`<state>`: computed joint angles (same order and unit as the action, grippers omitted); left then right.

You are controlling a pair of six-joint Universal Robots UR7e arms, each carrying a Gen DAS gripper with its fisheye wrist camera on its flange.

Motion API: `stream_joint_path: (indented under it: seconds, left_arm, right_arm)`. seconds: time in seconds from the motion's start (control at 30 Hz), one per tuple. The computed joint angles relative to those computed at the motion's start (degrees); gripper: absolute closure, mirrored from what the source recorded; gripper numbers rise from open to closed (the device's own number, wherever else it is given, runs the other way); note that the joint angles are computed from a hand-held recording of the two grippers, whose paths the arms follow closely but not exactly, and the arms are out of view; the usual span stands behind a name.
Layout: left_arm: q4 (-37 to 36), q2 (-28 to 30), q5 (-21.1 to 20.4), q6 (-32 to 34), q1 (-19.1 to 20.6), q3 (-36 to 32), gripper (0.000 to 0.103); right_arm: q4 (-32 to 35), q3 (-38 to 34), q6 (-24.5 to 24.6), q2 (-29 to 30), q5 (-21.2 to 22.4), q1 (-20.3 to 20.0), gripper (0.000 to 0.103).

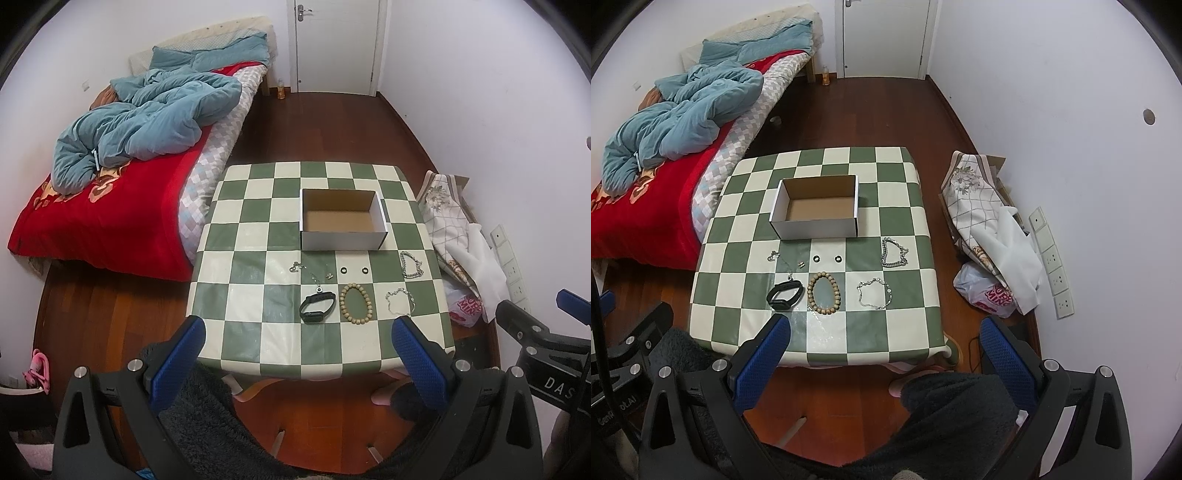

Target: Organize jewelry

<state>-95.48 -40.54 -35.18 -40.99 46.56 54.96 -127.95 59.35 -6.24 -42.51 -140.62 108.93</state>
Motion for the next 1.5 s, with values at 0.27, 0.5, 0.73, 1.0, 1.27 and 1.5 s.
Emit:
stream_joint_path:
  seconds: [0.27,0.5,0.73,1.0,1.27,1.5]
  left_arm:
    - [-0.07,0.03,0.1,-0.2,-0.09,0.05,0.0]
    - [0.45,0.21,0.3,-0.37,-0.28,-0.51,0.0]
    - [1.25,0.61,0.23,-0.77,-0.45,-1.62,0.0]
    - [0.88,0.39,0.25,-0.47,-0.38,-1.39,0.0]
    - [0.48,0.09,0.2,0.03,-0.25,-0.99,0.0]
    - [-0.26,-0.15,0.0,0.62,-0.14,-0.57,0.0]
  right_arm:
    - [0.51,-0.11,0.25,-0.04,-0.06,0.0,0.0]
    - [0.22,-0.1,-0.18,-0.25,-0.03,0.13,0.0]
    - [0.16,-0.03,-0.03,-0.18,-0.26,0.31,0.0]
    - [-0.1,0.31,-0.16,-0.21,-0.22,0.31,0.0]
    - [-0.39,0.69,-0.05,-0.4,0.09,0.38,0.0]
    - [-0.81,1.03,-0.25,-0.48,-0.11,0.44,0.0]
